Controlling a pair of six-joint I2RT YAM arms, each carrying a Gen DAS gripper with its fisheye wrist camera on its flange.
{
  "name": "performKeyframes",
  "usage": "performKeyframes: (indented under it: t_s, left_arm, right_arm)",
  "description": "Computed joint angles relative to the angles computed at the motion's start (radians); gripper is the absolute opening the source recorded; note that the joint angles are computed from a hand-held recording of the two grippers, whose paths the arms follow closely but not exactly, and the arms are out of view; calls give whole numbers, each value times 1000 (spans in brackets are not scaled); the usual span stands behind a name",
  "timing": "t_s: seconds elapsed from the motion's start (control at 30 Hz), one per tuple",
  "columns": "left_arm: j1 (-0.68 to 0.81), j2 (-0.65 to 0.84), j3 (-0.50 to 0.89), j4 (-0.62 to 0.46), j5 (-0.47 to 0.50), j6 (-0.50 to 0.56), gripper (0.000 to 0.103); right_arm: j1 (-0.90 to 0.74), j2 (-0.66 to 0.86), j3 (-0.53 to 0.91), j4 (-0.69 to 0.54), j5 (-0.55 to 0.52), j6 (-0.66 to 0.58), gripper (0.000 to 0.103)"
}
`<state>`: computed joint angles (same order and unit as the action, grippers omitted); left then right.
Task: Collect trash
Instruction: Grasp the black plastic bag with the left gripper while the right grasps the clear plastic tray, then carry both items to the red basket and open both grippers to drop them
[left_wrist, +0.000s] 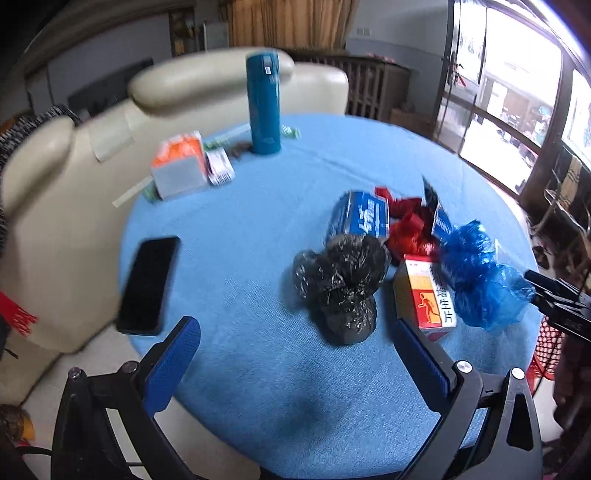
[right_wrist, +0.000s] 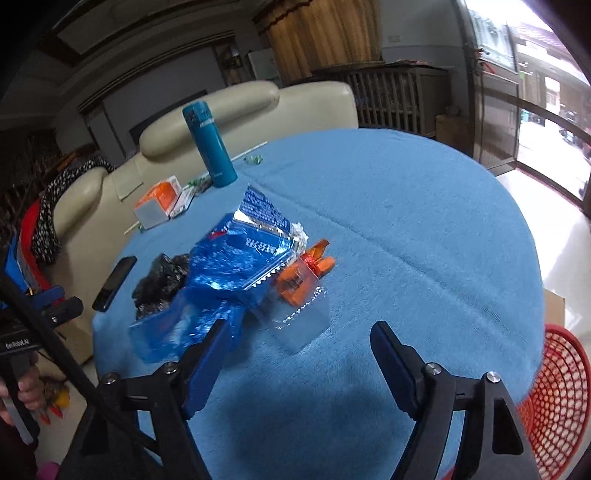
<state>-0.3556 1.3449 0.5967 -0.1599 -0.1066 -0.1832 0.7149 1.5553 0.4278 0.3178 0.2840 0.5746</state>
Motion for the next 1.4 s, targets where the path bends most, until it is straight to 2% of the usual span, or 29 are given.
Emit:
performKeyframes:
  t_s: [0.2, 0.33, 0.4, 0.47, 0.5, 0.57, 0.6, 0.67, 0.77, 0.9, 1.0, 1.1, 1.2, 1.27, 1.4]
  left_arm:
    - [26, 235, 150, 26, 99, 33, 103]
    - [36, 387, 265, 14, 173, 29, 102]
    - [32, 457, 316, 3, 194, 29, 95]
    - [25, 492, 335, -1, 210, 30, 84]
    - [25, 518, 349, -12, 215, 28, 78]
    - [31, 557, 366, -29, 247, 26, 55]
    - [33, 557, 354, -13, 256, 27, 54]
    - [26, 545, 333, 7, 255, 38, 42]
    - [20, 520, 289, 54, 249, 26, 40]
    - [11, 447, 202, 101, 228, 20, 38]
    - [0, 333, 113, 113, 194, 9, 38]
    - [-21, 191, 60, 80, 147, 18, 38]
    - [-66, 20, 7, 32, 97, 25, 38]
    - [-90, -42, 12, 3, 84, 38, 38]
    - [-199, -189, 40, -76, 46, 46, 38]
  right_arm:
    - [-99, 150, 67, 103, -141, -102, 80]
    - [-112, 236, 134, 130, -173, -129, 80]
    - [-120, 272, 162, 142, -195, -136, 78]
    - [-122, 300, 197, 116, -203, -143, 54]
    - [-116, 304, 202, 114, -185, -142, 53]
    - [-117, 292, 183, 127, -195, -134, 51]
    - [-111, 283, 173, 130, -183, -124, 50]
    - [-101, 251, 136, 143, -163, -99, 50]
    - [-84, 171, 72, 133, -130, -47, 50]
    - [-47, -7, -50, 98, -59, 15, 50]
    - [-12, -165, -146, 52, 6, 83, 50]
    - [36, -348, -227, -46, 76, 162, 50]
    - [98, -559, -279, -198, 158, 232, 50]
    - [152, -703, -292, -326, 220, 282, 50]
    - [308, -951, -269, -634, 387, 405, 50]
